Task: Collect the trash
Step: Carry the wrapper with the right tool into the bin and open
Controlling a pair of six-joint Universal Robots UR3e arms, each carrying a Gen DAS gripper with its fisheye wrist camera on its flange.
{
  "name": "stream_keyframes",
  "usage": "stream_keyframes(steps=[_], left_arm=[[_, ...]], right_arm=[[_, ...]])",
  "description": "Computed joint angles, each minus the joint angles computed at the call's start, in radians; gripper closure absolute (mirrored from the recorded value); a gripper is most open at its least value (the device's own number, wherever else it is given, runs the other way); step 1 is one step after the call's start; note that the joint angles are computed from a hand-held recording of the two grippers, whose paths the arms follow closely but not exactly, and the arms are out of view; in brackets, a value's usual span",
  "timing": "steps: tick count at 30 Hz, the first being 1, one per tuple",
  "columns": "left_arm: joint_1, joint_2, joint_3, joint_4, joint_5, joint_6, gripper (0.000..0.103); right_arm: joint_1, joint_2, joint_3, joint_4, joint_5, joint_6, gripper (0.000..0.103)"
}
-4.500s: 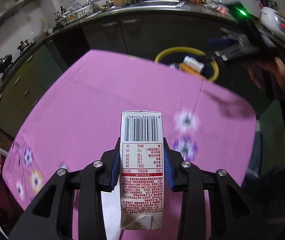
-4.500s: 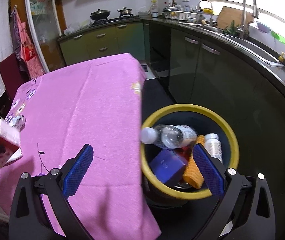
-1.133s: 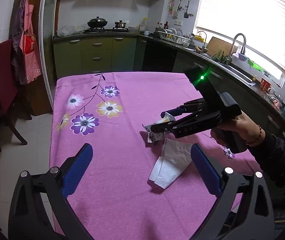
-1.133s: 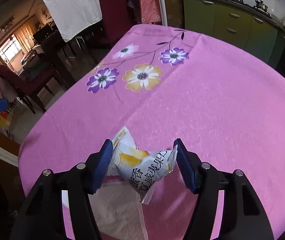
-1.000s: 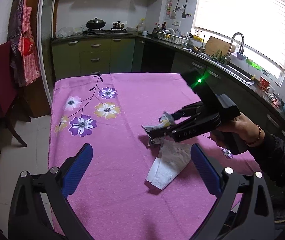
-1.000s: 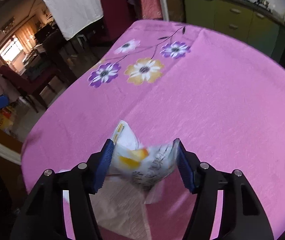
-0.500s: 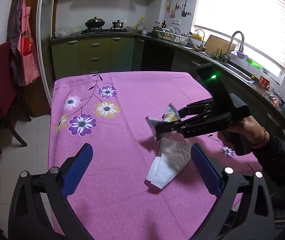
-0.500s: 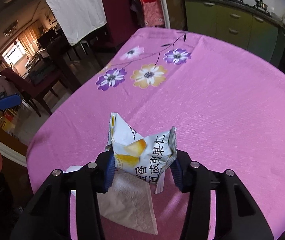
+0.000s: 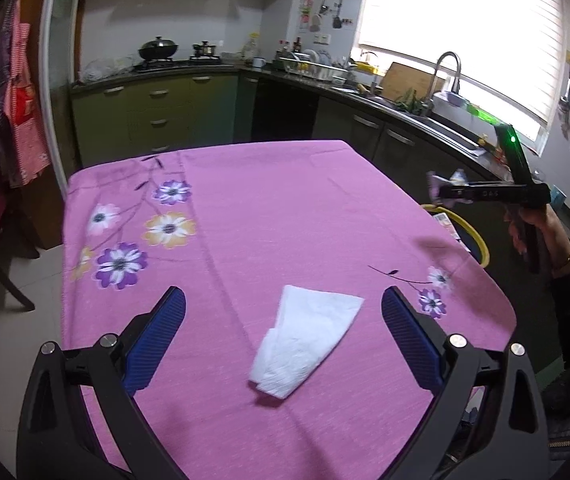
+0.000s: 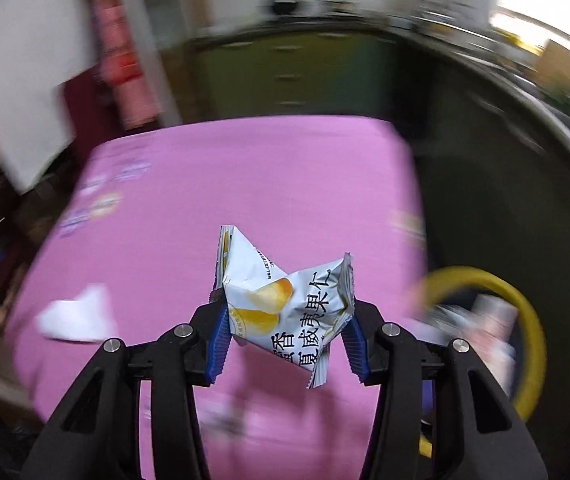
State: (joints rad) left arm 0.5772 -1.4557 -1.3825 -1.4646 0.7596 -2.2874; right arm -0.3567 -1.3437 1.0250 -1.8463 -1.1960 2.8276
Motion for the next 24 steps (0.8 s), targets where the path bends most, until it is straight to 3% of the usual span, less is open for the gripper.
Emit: stream_keyframes(steps=[4, 13, 15, 17, 19, 24], left_arm=[[-0.055, -0.016, 0.008, 0.023, 0.014, -0.019, 0.009], [-0.122, -0.03, 0.03, 0.033, 0.056, -0.026, 0.009], [-0.133, -0.045, 0.041, 0.037, 0.062, -0.034, 0.009], [-0.146, -0.056, 0.046, 0.046, 0.066, -0.047, 0.009], [-0.153, -0.064, 0.049, 0.046, 0.066, -0.046, 0.009], [-0.158, -0.066, 0.047, 0.014, 0.05, 0.003, 0.009]], right_arm=[[-0.163, -0.037, 0.107, -0.023, -0.097, 0.0, 0.052], [-0.241, -0.075, 0.303, -0.097, -0.149, -0.035, 0.052], [-0.248, -0.063, 0.307, -0.099, -0.158, -0.036, 0.049], [-0.251, -0.058, 0.33, -0.14, -0.178, -0.037, 0.034], [-0.258, -0.071, 0.391, -0.209, -0.19, -0.043, 0.028], [-0.273, -0.085, 0.39, -0.239, -0.172, -0.012, 0.027]])
